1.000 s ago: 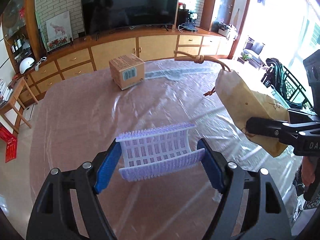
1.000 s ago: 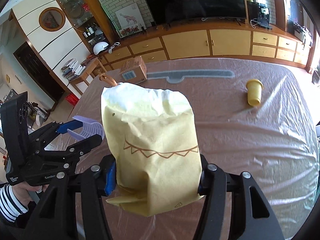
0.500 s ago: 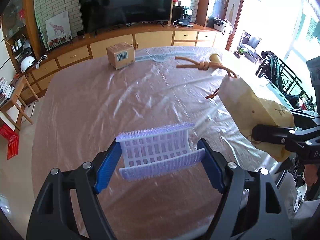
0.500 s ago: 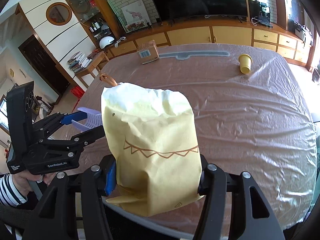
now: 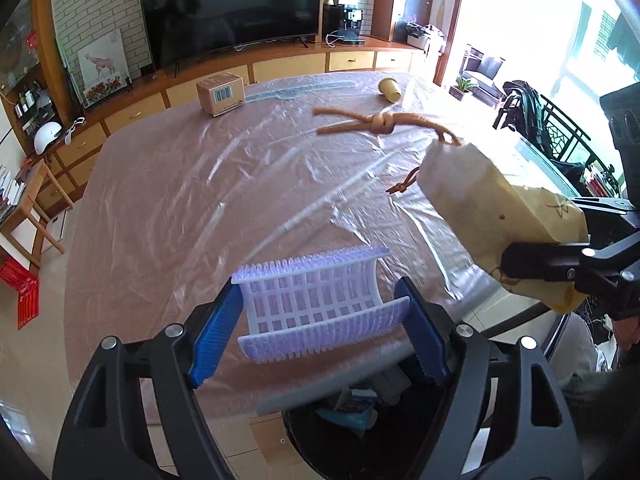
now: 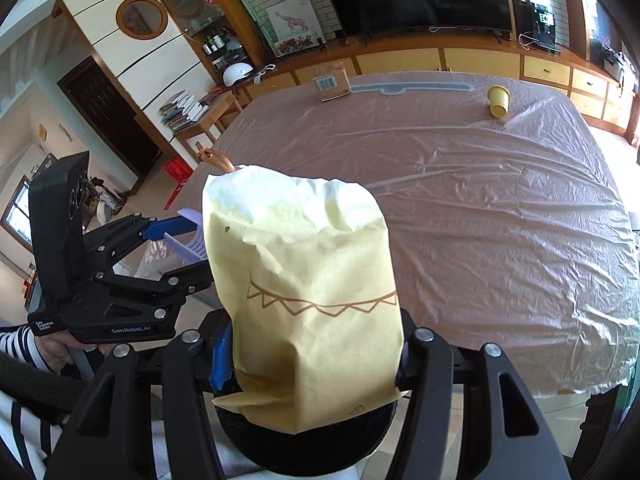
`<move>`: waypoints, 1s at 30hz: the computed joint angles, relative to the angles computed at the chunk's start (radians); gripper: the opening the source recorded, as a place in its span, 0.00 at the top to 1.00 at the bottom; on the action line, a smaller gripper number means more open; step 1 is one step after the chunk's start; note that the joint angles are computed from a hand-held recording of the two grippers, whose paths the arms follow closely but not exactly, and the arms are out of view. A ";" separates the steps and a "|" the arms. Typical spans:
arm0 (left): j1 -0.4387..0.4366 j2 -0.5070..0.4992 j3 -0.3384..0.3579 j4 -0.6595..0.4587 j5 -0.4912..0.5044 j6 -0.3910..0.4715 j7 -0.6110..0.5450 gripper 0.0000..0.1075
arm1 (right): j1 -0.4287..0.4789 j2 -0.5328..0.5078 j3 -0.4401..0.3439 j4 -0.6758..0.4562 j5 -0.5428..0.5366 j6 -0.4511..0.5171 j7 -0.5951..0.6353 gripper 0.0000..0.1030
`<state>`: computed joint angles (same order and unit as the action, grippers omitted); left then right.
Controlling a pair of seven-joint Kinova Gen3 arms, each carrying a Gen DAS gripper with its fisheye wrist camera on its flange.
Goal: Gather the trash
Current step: 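Carry the yellow bag and lavender rack over the black bin with both tools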
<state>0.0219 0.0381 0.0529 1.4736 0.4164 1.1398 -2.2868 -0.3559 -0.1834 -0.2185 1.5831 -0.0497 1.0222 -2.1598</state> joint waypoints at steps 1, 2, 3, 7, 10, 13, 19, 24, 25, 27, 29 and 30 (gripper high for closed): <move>-0.001 -0.008 -0.001 0.008 0.001 0.002 -0.006 0.27 | -0.003 -0.002 -0.006 0.001 0.002 0.003 -0.003 0.46; -0.003 -0.013 -0.004 0.015 0.002 0.004 -0.013 0.27 | -0.006 -0.005 -0.010 0.002 0.002 0.008 -0.005 0.46; -0.004 -0.021 -0.006 0.025 0.004 0.004 -0.019 0.27 | -0.010 -0.010 -0.012 0.006 -0.002 0.009 -0.005 0.46; -0.007 -0.051 -0.018 0.054 0.013 0.011 -0.041 0.27 | -0.024 -0.026 -0.023 0.015 -0.014 0.015 -0.005 0.46; -0.007 -0.075 -0.028 0.075 0.020 0.015 -0.067 0.27 | -0.035 -0.035 -0.028 0.019 -0.024 0.021 0.012 0.46; -0.007 -0.094 -0.039 0.090 0.027 0.027 -0.098 0.27 | -0.043 -0.042 -0.037 0.021 -0.030 0.033 0.022 0.46; -0.015 -0.117 -0.063 0.114 0.043 0.062 -0.150 0.27 | -0.056 -0.056 -0.055 0.022 -0.040 0.053 0.023 0.46; -0.023 -0.128 -0.076 0.132 0.053 0.089 -0.184 0.27 | -0.070 -0.065 -0.063 0.028 -0.058 0.069 0.027 0.46; -0.024 -0.126 -0.078 0.131 0.055 0.095 -0.188 0.27 | -0.073 -0.066 -0.062 0.031 -0.067 0.072 0.029 0.46; -0.029 -0.125 -0.082 0.133 0.060 0.109 -0.200 0.27 | -0.078 -0.069 -0.062 0.036 -0.078 0.077 0.034 0.46; -0.032 -0.122 -0.085 0.133 0.063 0.122 -0.212 0.27 | -0.083 -0.071 -0.065 0.040 -0.086 0.084 0.035 0.46; -0.035 -0.122 -0.086 0.136 0.065 0.128 -0.219 0.27 | -0.085 -0.072 -0.064 0.044 -0.093 0.085 0.037 0.46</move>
<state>-0.0130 -0.0843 -0.0335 1.6096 0.4812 1.2678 -2.5057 -0.4408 -0.2557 -0.2827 1.6269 -0.1423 1.1069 -2.1226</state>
